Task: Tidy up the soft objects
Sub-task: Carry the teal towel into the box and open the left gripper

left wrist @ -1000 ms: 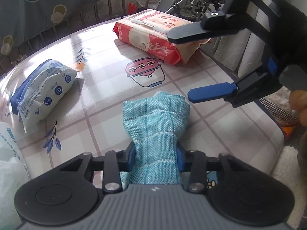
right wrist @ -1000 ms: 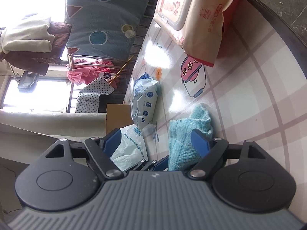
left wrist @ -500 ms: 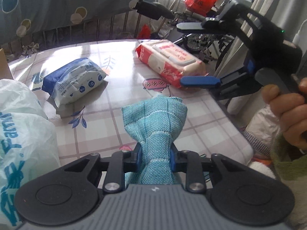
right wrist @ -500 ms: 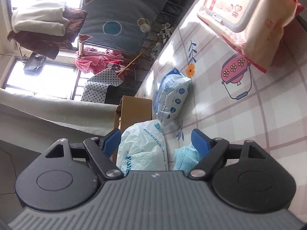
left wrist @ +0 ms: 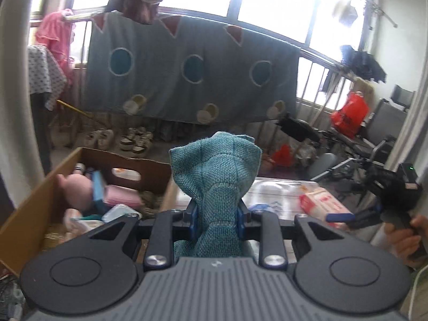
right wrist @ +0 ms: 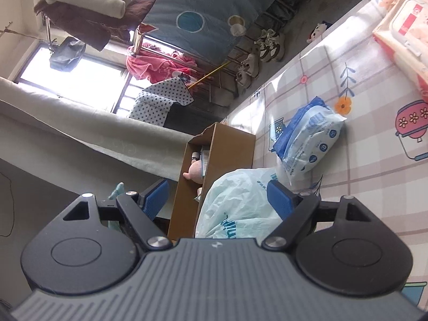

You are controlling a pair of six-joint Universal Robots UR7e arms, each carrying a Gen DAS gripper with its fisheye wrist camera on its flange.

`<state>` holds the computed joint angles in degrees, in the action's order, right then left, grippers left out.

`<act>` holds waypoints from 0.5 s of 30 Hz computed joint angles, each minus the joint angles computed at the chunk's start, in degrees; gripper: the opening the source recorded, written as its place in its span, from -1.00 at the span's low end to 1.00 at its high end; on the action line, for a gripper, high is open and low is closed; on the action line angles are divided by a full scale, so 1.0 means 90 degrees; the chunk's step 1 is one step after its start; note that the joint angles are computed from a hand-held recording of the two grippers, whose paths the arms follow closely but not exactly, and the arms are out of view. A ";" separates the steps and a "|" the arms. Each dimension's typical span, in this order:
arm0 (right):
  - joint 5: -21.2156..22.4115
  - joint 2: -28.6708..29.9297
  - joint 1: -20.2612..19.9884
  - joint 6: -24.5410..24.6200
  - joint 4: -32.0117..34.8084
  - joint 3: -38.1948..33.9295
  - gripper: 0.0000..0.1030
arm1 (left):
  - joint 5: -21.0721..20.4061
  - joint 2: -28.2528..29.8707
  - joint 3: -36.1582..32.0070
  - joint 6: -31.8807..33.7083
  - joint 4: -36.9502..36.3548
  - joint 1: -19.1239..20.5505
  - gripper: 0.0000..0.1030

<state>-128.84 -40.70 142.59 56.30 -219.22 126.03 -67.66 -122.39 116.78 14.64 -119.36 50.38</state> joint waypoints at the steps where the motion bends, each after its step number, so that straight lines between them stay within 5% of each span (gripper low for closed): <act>1: 0.0065 0.0033 -0.0054 0.0027 0.0108 -0.0072 0.57 | 0.0096 0.0205 -0.0119 0.0200 -0.0120 0.0242 -0.46; 6: 0.0272 0.0220 -0.0288 0.0409 0.0508 -0.0257 0.57 | 0.0499 0.1347 -0.0582 0.0844 -0.0238 0.1423 -0.46; 10: 0.0148 0.0260 -0.0359 0.0643 0.0871 -0.0356 0.57 | 0.0325 0.2073 -0.0998 0.1111 0.0314 0.2153 -0.45; 15: 0.0147 0.0217 -0.0579 0.0671 0.1164 -0.0434 0.57 | 0.0274 0.2679 -0.1399 0.1210 0.1117 0.2521 -0.39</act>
